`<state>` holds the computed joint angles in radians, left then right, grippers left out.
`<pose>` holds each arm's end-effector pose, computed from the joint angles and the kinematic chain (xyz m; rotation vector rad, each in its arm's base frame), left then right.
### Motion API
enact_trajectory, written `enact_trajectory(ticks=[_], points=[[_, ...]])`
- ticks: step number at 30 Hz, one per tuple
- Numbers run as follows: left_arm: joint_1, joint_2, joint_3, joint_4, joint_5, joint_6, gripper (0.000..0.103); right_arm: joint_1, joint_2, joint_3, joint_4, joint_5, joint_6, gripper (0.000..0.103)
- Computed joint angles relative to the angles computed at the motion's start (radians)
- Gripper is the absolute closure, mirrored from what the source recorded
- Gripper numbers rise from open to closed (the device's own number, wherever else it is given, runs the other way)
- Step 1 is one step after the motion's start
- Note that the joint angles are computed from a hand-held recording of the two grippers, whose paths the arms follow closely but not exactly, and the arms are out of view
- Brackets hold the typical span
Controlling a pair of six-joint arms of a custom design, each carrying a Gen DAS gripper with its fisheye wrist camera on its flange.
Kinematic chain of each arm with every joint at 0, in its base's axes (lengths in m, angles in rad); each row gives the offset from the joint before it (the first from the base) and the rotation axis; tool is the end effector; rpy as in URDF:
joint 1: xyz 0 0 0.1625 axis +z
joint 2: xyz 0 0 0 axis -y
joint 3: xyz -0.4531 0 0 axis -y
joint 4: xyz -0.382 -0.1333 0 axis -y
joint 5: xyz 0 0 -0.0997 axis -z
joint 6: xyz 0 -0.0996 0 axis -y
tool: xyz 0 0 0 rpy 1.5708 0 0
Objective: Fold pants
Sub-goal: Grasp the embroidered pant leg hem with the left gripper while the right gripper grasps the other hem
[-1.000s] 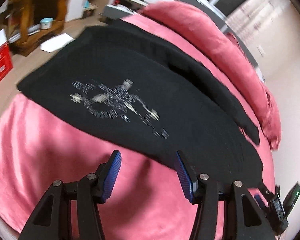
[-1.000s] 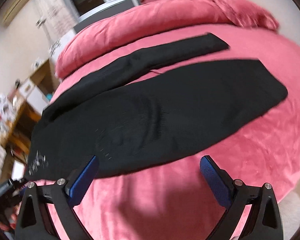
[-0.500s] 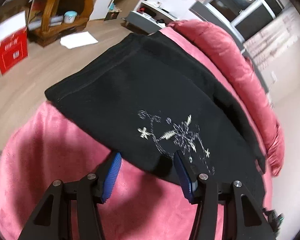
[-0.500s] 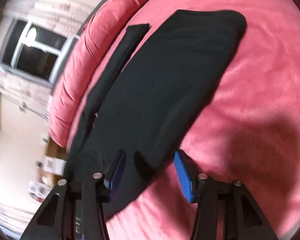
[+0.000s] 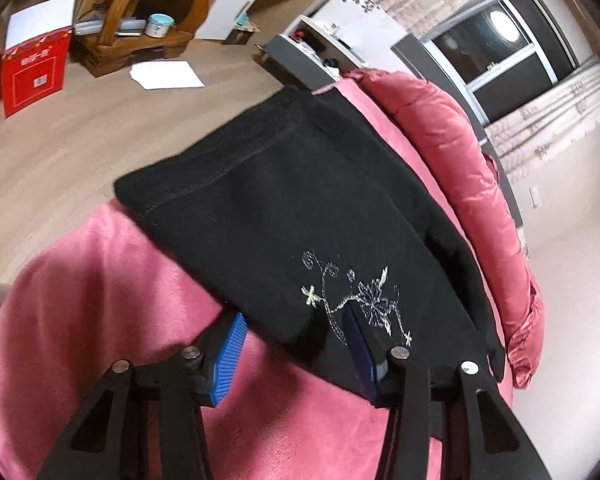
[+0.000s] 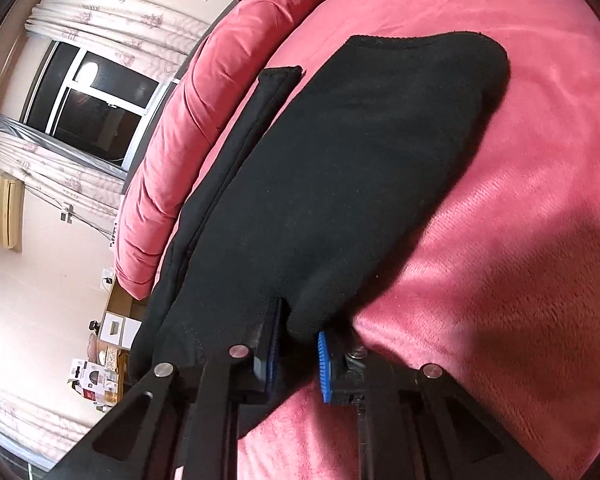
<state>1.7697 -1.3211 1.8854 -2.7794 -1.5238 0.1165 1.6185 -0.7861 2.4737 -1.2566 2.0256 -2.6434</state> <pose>0.2487 -0.5356 0.3776 -0.1397 2.8470 -0.9291 0.1045 -0.3107 -0.0242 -0.9240 -2.3650 1.7066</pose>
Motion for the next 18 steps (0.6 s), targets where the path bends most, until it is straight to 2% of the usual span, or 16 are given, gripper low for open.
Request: enact_trajectory(ticks=[6,8,9,10,11,13,18], points=[[0.013,0.033,-0.051,0.033,-0.024,-0.035,0.054,-0.004,0.011,0.023,-0.03,0.008,-0.017,0.091],[0.001,0.044,-0.062,0.038,0.007,-0.038,0.059,0.013,0.002,0.004,0.014,0.043,-0.011,0.093],[-0.01,0.046,-0.068,0.049,0.039,-0.049,0.067,0.024,-0.005,-0.008,0.042,0.064,-0.009,0.094],[-0.018,0.046,-0.074,0.065,0.066,-0.057,0.081,0.042,-0.015,-0.025,0.084,0.097,-0.008,0.094],[-0.024,0.047,-0.085,0.089,0.086,-0.056,0.086,0.054,-0.02,-0.036,0.112,0.118,-0.008,0.094],[-0.024,0.039,-0.089,0.104,0.085,-0.048,0.093,0.085,-0.031,-0.061,0.169,0.169,0.003,0.094],[-0.03,-0.011,-0.068,0.107,0.061,-0.017,0.096,0.121,-0.059,-0.053,0.182,0.214,0.014,0.095]])
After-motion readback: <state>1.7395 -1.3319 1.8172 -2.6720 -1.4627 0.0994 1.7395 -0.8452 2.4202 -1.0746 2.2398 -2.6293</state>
